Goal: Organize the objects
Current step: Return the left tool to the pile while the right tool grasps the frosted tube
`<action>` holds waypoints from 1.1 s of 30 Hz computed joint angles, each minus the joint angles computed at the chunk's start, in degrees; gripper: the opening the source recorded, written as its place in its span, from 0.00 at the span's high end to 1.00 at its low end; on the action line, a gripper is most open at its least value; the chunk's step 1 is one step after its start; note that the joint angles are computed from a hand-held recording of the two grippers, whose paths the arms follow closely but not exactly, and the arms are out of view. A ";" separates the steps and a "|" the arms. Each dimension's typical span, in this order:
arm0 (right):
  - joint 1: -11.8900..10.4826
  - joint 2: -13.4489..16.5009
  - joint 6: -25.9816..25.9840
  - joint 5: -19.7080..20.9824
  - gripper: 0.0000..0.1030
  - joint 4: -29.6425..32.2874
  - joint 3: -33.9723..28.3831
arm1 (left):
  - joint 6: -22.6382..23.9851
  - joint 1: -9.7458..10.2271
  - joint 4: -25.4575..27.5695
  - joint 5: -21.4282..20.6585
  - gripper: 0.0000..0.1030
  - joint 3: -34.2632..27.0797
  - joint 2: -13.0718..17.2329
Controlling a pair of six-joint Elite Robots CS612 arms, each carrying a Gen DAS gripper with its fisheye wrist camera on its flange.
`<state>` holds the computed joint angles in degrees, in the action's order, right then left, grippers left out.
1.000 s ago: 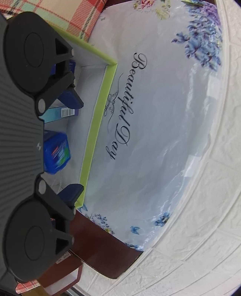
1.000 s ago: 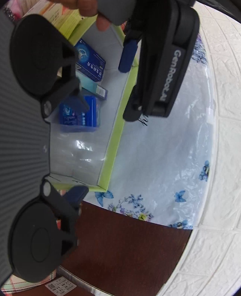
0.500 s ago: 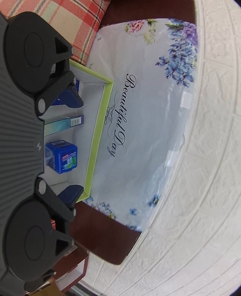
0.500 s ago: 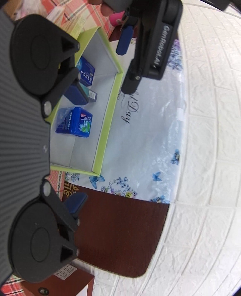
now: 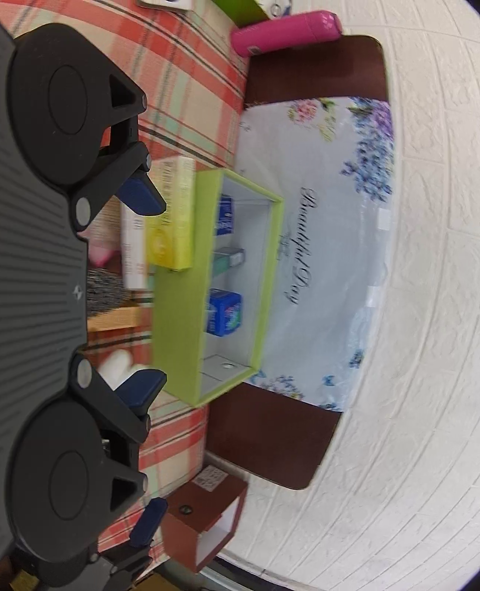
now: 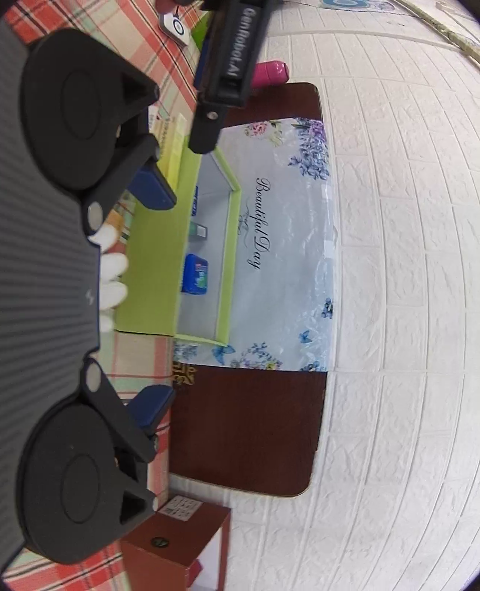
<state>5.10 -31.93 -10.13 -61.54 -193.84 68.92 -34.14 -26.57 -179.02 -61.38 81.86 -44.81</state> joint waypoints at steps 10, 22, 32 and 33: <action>-0.61 -3.34 -1.28 -0.62 0.00 -0.10 8.47 | -5.35 -0.84 2.85 -2.12 0.10 5.84 -2.17; -0.79 -4.89 -3.86 -1.68 0.00 4.21 13.58 | -3.20 0.22 -4.47 -7.35 0.10 10.76 -2.53; -1.35 -5.64 -3.19 -3.54 0.00 5.27 15.66 | 11.88 2.33 -5.07 -13.66 0.11 3.63 2.17; -1.42 -5.61 -3.07 -3.73 0.00 5.32 15.62 | 11.41 2.44 -3.55 -13.81 0.13 3.14 2.36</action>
<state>3.68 -37.54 -13.20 -65.27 -188.52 84.54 -22.73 -24.13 -182.57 -75.18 84.99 -42.45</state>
